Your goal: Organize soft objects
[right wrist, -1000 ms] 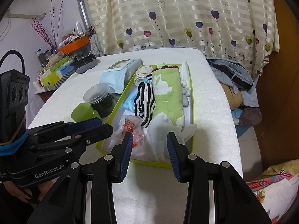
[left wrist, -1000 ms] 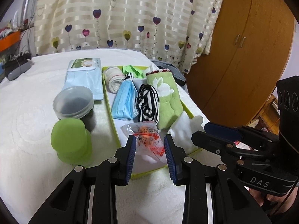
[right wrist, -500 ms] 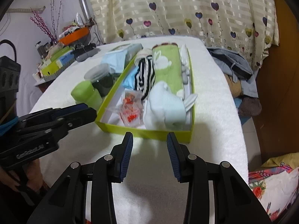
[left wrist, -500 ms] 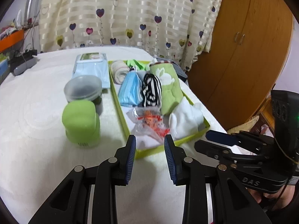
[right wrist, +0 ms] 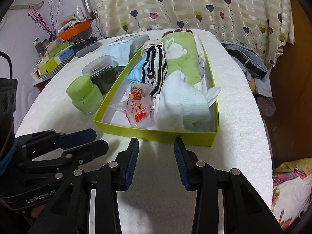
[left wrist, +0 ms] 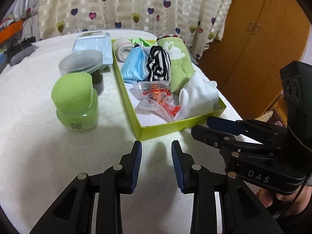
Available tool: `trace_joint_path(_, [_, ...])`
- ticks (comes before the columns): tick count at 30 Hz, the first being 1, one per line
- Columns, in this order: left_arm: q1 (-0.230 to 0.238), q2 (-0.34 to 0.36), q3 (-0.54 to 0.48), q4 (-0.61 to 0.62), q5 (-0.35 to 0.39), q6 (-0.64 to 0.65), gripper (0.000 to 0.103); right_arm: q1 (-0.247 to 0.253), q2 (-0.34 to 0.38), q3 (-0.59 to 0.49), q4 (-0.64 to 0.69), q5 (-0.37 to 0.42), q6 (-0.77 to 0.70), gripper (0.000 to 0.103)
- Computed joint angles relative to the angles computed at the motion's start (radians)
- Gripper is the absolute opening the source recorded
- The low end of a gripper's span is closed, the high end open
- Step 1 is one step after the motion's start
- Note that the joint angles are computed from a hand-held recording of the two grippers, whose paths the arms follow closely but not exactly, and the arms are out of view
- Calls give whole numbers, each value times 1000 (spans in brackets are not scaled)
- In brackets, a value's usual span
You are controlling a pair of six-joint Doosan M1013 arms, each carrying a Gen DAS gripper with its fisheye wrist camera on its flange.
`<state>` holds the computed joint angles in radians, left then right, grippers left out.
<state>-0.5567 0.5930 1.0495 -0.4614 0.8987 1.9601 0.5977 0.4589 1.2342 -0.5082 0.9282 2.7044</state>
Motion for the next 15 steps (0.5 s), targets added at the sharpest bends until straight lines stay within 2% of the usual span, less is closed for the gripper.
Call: trace_joint_path(15, [-9, 21, -24, 79, -16, -98, 30, -25, 28, -42, 3, 13, -5, 39])
